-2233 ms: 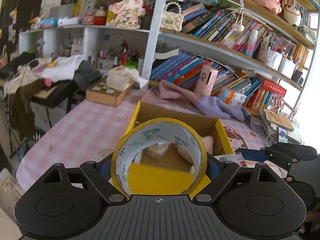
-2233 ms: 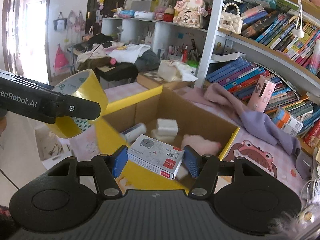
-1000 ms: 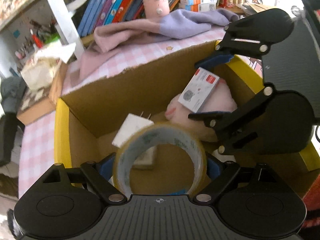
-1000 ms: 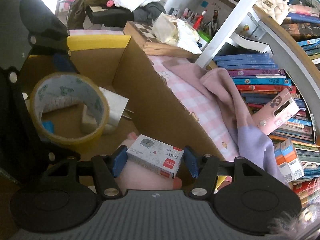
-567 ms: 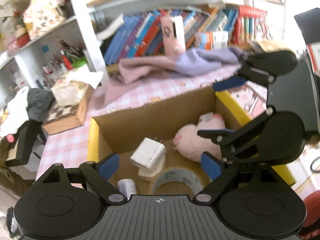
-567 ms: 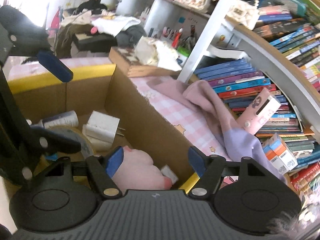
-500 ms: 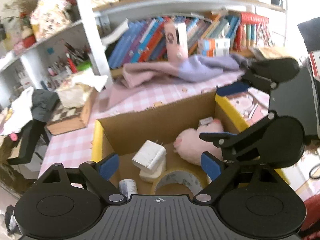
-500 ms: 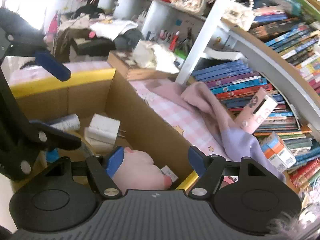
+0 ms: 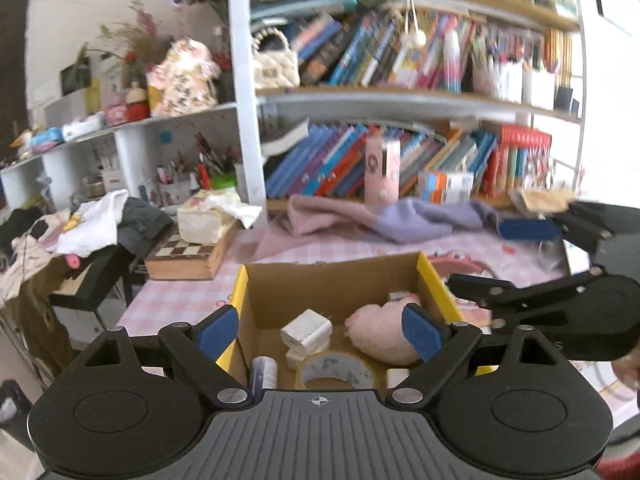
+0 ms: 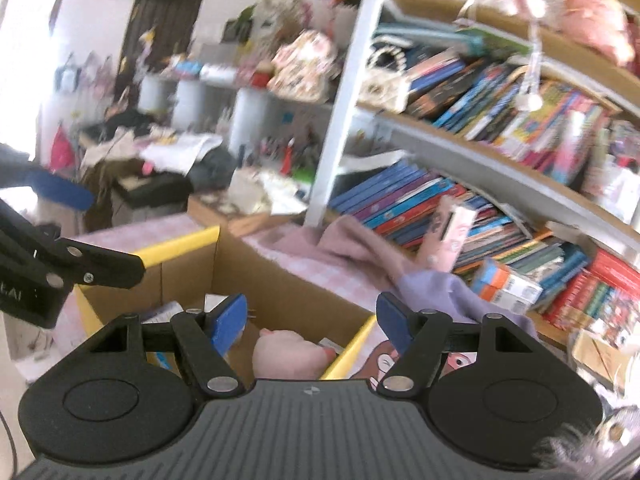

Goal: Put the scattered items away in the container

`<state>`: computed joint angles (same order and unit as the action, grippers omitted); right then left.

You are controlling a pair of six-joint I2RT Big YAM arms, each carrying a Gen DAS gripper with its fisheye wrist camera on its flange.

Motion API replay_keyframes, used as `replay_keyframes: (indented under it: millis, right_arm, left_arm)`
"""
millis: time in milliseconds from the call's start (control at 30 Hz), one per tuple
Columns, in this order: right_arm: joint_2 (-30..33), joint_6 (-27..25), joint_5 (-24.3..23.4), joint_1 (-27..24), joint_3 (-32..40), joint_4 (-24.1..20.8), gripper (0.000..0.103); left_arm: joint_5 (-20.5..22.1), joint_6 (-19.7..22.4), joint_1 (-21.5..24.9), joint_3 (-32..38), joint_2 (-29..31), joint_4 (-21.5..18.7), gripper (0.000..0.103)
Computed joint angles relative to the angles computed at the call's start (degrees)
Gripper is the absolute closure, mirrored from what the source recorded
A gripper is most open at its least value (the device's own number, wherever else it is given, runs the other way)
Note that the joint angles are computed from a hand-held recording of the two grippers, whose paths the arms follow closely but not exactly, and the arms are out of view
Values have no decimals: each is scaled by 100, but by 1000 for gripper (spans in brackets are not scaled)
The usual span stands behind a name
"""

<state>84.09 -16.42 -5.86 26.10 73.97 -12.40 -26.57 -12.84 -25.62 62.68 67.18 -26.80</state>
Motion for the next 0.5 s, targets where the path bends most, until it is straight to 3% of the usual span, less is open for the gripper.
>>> replay_keyframes:
  millis: [167,500]
  right_arm:
    - [-780,347,394,74,-796,303,31]
    - [-2093,738,1374,362,-2093,87,29]
  left_arm:
    - [-311,-264,-350,-421,-446,88,12]
    - [-980,-773,-1231,-1057,-1003,-29,12]
